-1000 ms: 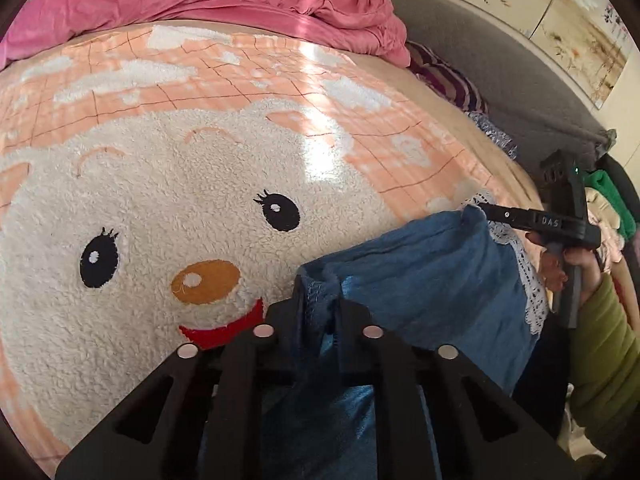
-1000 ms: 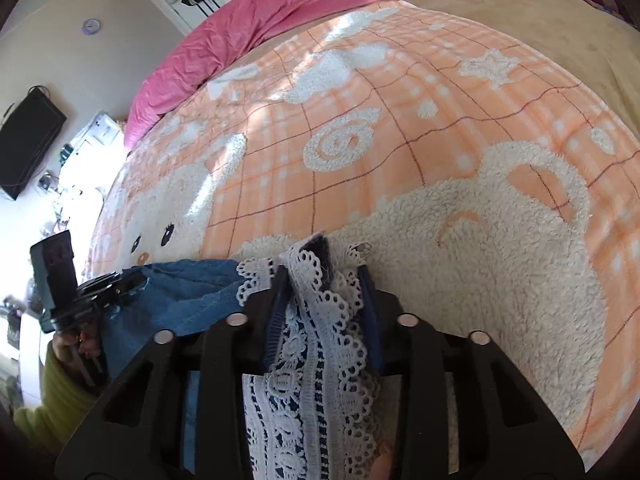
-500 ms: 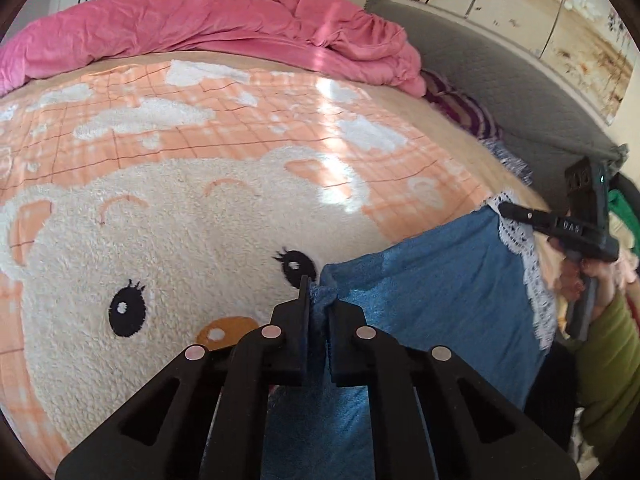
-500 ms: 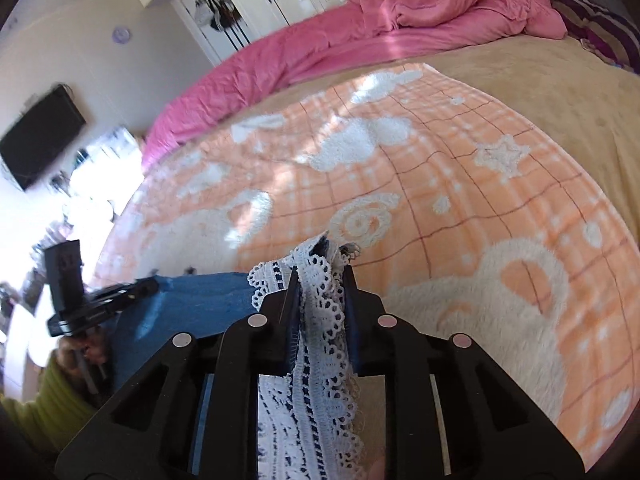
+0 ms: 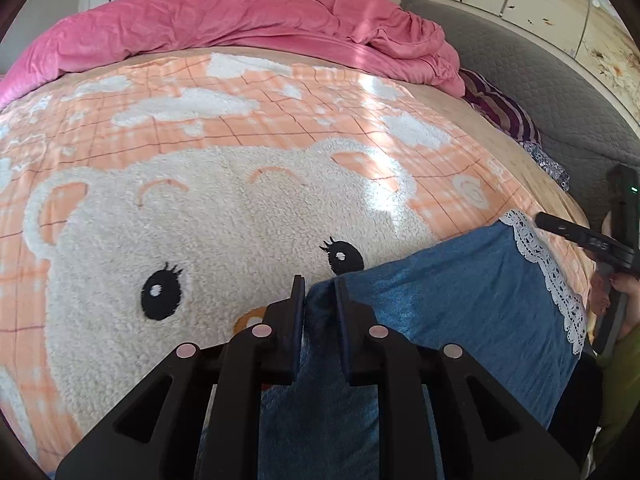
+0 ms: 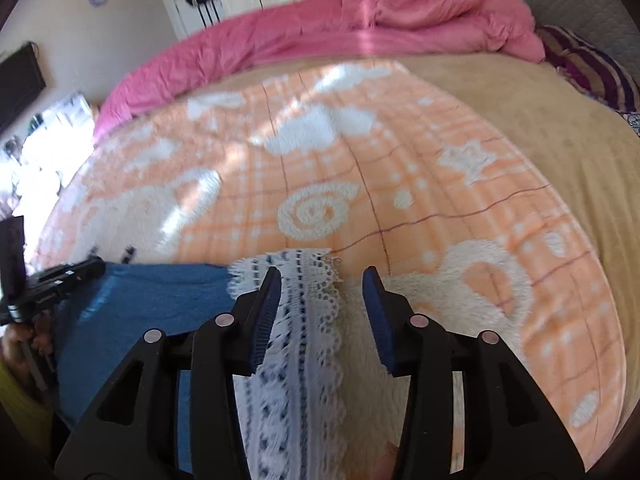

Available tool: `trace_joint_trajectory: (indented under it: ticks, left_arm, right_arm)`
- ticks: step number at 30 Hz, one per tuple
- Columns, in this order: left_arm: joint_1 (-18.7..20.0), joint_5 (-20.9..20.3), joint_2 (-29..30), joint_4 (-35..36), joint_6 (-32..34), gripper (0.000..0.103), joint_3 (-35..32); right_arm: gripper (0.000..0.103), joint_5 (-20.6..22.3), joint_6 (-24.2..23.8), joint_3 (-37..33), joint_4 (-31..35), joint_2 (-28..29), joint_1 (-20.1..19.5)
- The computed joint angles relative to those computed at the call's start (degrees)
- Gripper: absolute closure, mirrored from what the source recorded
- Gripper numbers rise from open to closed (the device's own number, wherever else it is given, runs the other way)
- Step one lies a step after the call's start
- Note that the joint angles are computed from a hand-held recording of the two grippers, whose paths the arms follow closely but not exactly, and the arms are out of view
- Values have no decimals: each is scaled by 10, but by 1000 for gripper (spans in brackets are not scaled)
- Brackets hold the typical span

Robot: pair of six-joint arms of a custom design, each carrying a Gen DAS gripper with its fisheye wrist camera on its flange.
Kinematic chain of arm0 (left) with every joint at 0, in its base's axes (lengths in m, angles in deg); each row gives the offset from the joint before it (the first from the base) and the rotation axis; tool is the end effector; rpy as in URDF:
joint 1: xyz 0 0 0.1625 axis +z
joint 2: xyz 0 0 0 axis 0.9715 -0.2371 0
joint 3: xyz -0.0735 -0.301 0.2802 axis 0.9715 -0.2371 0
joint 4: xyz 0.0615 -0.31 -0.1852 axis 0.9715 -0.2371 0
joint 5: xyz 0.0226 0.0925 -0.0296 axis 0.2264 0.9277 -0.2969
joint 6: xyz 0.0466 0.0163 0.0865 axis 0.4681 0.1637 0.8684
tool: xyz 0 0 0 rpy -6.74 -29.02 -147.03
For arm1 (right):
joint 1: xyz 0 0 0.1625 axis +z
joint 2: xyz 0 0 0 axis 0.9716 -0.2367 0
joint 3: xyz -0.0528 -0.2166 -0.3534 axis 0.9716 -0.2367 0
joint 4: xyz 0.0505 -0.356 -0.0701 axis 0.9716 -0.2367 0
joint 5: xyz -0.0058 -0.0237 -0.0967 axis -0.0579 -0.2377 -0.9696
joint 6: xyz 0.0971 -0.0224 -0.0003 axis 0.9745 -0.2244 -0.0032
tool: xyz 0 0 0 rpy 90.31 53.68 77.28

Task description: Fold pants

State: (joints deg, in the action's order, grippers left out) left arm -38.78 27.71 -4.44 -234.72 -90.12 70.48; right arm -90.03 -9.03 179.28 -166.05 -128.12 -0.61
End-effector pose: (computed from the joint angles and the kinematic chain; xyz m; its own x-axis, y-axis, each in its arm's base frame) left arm -0.1405 -0.3751 0.0785 -0.8499 -0.0738 -0.5217 0.3027 0.7421 -0.5981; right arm 0.0203 -0.4545 0.2374 -0.7838 -0.3951 0.4792 -0.5977 0.6894 -0.4092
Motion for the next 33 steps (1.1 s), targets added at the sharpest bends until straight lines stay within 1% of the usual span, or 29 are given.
trace_joint_trajectory:
  ticks: [1, 3, 5, 9, 11, 12, 14, 19, 21, 23, 24, 25, 27, 29, 31, 33]
  left_arm:
    - [-7, 4, -5, 14, -16, 86, 3]
    - [-24, 11, -17, 31, -46, 81, 15]
    - [-43, 21, -28, 52, -82, 74, 28]
    - [-87, 33, -59, 113, -153, 73, 51]
    - [-114, 41, -83, 175, -201, 69, 58]
    - [-125, 44, -89, 195, -219, 68, 62]
    - [-155, 45, -103, 237, -267, 64, 73]
    - [-213, 22, -130, 346, -371, 64, 86]
    - [-237, 11, -141, 389, -414, 63, 90]
    - [-261, -1, -155, 435, -457, 56, 95]
    - [-277, -8, -165, 467, -483, 56, 97]
    - [-291, -15, -175, 504, -510, 56, 98]
    - [-322, -30, -201, 577, -571, 55, 102]
    - [-353, -54, -233, 661, -645, 54, 107]
    - [-374, -81, -257, 725, -696, 54, 109]
    - [-386, -107, -278, 754, -733, 54, 121]
  right_arm:
    - [61, 19, 1, 15, -2, -18, -9]
    - [60, 59, -1, 47, 12, -61, -34]
    - [58, 86, -7, 72, 30, -95, -57]
    - [54, 119, -20, 120, 52, -144, -103]
    - [52, 136, -30, 139, 77, -168, -127]
    - [50, 143, -35, 148, 83, -177, -138]
    - [49, 142, -45, 161, 97, -191, -151]
    - [44, 131, -45, 172, 98, -192, -167]
    - [42, 126, -42, 175, 87, -186, -166]
    - [39, 108, -34, 176, 66, -173, -157]
    - [35, 105, -35, 176, 65, -170, -157]
    - [34, 101, -29, 177, 56, -163, -155]
    - [34, 96, -26, 174, 60, -155, -156]
    - [34, 86, -16, 172, 61, -146, -157]
    - [34, 100, -19, 174, 72, -153, -168]
    - [34, 106, -21, 173, 84, -159, -174]
